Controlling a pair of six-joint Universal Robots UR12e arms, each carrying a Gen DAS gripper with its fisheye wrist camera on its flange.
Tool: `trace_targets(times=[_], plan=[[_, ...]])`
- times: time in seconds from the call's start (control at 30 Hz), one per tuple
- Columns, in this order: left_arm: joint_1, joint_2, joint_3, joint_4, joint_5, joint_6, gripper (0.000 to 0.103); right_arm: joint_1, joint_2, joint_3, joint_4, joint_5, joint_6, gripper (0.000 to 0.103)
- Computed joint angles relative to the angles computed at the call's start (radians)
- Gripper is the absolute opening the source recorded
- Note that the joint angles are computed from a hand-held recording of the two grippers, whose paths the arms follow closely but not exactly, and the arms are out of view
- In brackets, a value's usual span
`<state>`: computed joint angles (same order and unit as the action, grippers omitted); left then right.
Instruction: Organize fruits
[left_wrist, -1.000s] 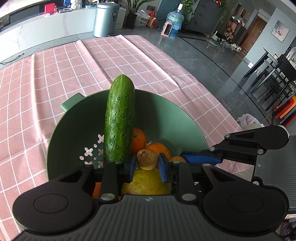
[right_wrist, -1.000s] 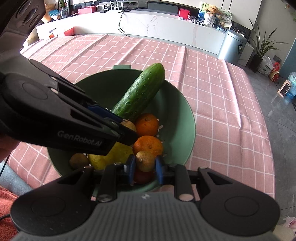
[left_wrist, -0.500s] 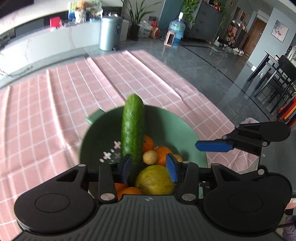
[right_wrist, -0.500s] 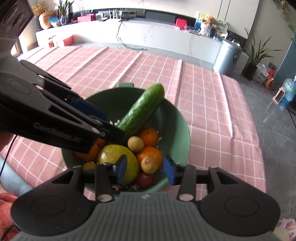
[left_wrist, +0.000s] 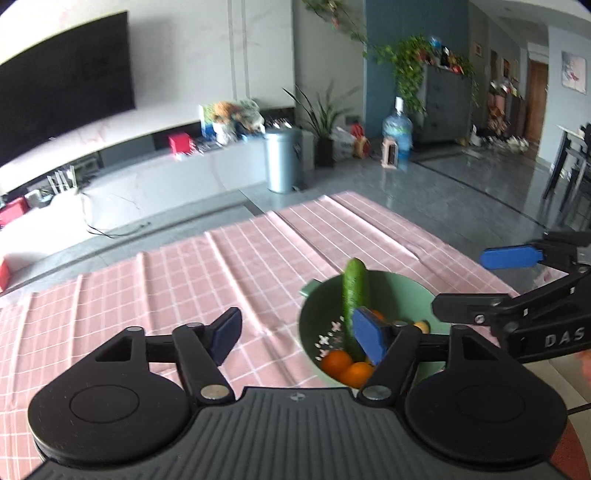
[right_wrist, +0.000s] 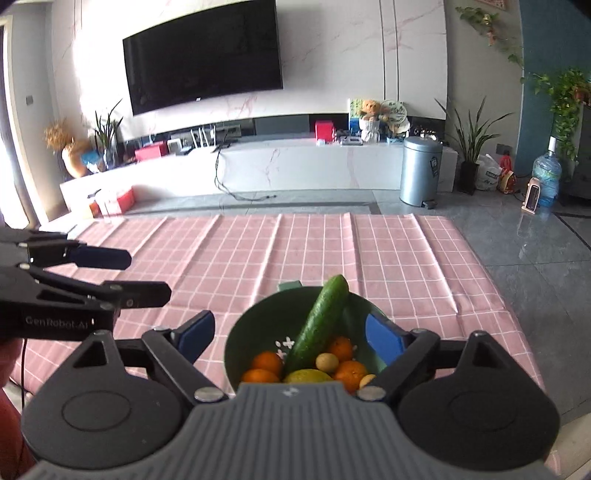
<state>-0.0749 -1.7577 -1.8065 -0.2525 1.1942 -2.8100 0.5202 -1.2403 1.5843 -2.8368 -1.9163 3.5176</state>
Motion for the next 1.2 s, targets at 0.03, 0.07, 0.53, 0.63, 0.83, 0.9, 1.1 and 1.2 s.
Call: trace_targets(times=[0.03,0.07,0.53,0.63,0.83,0.9,1.1,1.2], plan=[[0.005,0.006,-0.014,0.037,0.003,-0.015,0.086,0.01,0.0,0.002,-0.018,-0.02,0.012,0.088],[0.011,0.011,-0.028,0.073,0.006,-0.025,0.086,0.022,0.002,0.003,-0.036,-0.047,0.024,0.088],[0.008,0.034,-0.149,0.339,0.196,-0.053,0.093,0.159,0.054,0.019,-0.12,-0.389,0.142,0.093],[0.014,0.036,-0.161,0.315,0.171,-0.067,0.094,0.169,0.061,0.025,-0.107,-0.405,0.149,0.093],[0.01,0.029,-0.173,0.269,0.166,-0.044,0.094,0.167,0.071,0.037,-0.078,-0.406,0.154,0.093],[0.007,0.025,-0.171,0.245,0.167,-0.045,0.094,0.164,0.071,0.043,-0.066,-0.397,0.182,0.093],[0.006,0.017,-0.171,0.175,0.169,-0.055,0.093,0.154,0.075,0.057,-0.073,-0.381,0.219,0.093],[0.003,0.012,-0.165,0.136,0.182,-0.05,0.094,0.143,0.075,0.054,-0.037,-0.345,0.226,0.093]])
